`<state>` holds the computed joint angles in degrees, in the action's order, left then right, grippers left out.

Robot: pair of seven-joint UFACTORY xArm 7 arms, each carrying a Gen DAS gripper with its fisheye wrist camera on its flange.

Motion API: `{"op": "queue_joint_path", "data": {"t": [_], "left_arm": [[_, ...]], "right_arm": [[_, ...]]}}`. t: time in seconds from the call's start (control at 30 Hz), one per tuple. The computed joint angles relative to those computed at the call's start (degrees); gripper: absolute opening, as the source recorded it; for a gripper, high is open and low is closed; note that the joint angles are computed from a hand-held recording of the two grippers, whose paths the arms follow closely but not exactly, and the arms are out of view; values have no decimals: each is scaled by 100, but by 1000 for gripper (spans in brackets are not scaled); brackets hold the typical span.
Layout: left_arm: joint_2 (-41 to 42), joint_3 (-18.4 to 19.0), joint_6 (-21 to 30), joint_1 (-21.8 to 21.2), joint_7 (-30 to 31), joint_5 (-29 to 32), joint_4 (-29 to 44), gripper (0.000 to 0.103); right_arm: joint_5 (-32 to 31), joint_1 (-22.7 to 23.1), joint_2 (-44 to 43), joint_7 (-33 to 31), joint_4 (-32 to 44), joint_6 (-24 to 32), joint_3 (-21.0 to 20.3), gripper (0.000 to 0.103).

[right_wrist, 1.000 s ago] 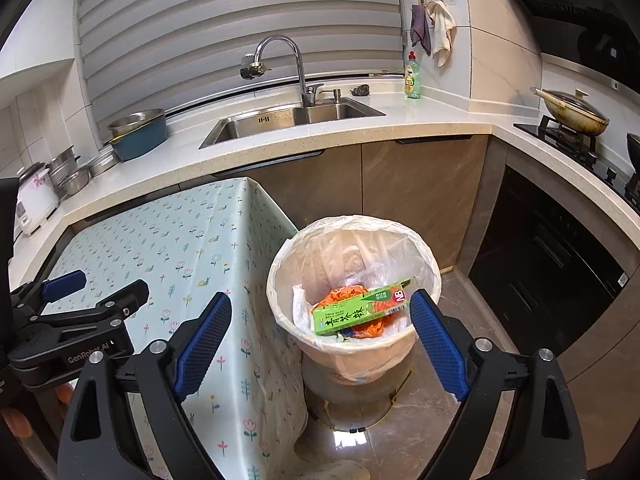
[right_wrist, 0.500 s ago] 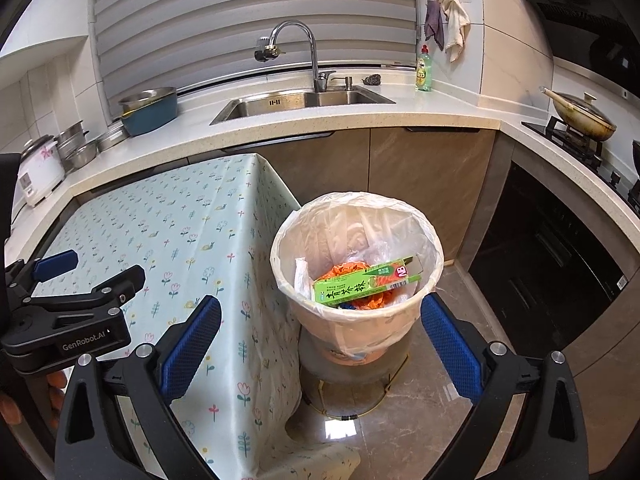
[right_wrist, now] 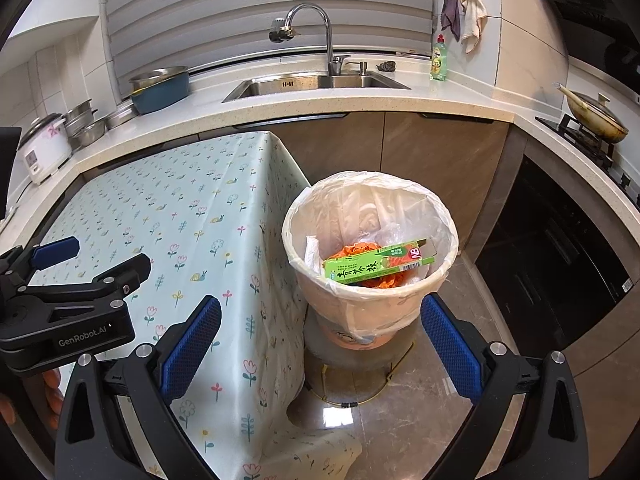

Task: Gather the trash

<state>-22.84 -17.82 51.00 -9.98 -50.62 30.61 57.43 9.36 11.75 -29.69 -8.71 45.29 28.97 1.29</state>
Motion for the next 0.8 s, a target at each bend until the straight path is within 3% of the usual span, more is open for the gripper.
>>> {"op": "queue_joint_path", "data": {"t": [0.8], "left_arm": [[-69,-33,91,1,-218,69,-63,95]], "right_arm": [[-30,1,-3,-13,-48,-14,-6,96]]}}
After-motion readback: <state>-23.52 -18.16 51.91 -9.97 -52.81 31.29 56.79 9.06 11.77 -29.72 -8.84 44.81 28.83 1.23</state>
